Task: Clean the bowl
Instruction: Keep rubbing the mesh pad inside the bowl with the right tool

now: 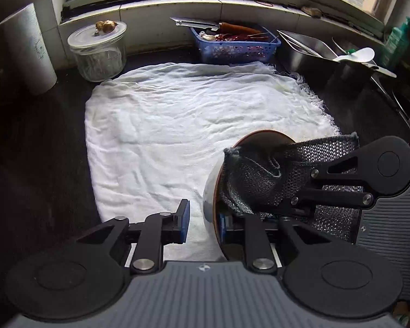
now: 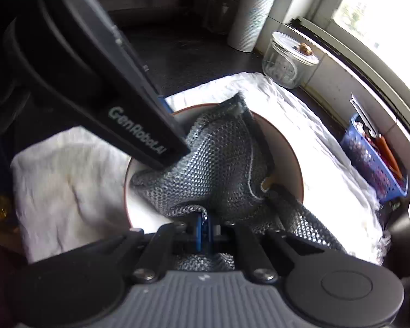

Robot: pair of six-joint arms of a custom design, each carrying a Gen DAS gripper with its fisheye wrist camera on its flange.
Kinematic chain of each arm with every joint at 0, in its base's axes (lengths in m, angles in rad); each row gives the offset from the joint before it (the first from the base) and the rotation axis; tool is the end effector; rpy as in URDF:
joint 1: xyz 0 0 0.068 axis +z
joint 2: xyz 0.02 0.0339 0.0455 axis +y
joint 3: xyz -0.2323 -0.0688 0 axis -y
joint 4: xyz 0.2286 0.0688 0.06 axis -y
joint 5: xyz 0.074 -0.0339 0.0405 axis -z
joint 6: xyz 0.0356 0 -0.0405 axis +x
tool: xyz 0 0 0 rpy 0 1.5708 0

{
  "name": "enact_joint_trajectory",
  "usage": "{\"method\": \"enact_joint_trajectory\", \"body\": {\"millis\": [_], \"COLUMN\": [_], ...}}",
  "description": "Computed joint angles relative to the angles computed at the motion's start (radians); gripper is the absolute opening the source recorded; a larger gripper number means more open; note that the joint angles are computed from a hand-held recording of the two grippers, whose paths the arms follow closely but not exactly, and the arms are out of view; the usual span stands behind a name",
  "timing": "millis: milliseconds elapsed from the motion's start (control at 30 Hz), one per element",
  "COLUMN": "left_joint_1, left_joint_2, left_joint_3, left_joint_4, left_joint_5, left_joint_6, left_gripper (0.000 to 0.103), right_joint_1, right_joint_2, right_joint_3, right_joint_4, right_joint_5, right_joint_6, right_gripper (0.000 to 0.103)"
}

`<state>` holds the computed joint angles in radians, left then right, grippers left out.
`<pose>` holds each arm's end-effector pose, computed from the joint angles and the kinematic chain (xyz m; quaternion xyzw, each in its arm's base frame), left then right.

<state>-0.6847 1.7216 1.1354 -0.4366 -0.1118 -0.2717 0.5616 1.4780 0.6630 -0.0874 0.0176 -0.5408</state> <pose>0.2624 -0.2091 0.1733 0.1823 0.9439 -0.0766 0.2646 0.2262 0.1416 0.1336 -0.4923 0.8062 -0.0049 0.3281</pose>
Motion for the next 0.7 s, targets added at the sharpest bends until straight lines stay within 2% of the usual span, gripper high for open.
{"method": "enact_joint_trajectory", "body": {"millis": [33,67,100,267,533,700], "left_joint_1": [0.000,0.006,0.020,0.070,0.101,0.097], "left_joint_2": [0.006,0.009,0.003,-0.046,-0.093,-0.140], "left_joint_3": [0.010,0.012,-0.002,-0.108,-0.205,-0.308], "left_joint_4": [-0.008,-0.009,0.003,0.101,0.193,0.304], "left_joint_5": [-0.003,0.011,0.044,0.124,0.172,0.160], "left_joint_6": [0.011,0.015,-0.003,-0.217,-0.474,-0.611], "left_gripper": [0.019,0.010,0.010,0.009,0.010,0.013], "right_joint_1": [0.009,0.011,0.013,-0.008,-0.033,-0.106], "right_joint_2": [-0.003,-0.006,-0.005,0.023,0.030,0.059], "right_joint_3": [-0.007,-0.012,-0.012,0.026,0.035,0.047], "right_joint_4": [0.008,0.011,0.015,0.003,0.020,0.038], "right_joint_5": [0.019,0.028,0.038,0.008,-0.091,-0.302], "right_joint_6": [-0.049,-0.078,-0.100,0.000,0.411,0.683], "right_gripper": [0.004,0.004,0.004,0.005,0.005,0.005]}}
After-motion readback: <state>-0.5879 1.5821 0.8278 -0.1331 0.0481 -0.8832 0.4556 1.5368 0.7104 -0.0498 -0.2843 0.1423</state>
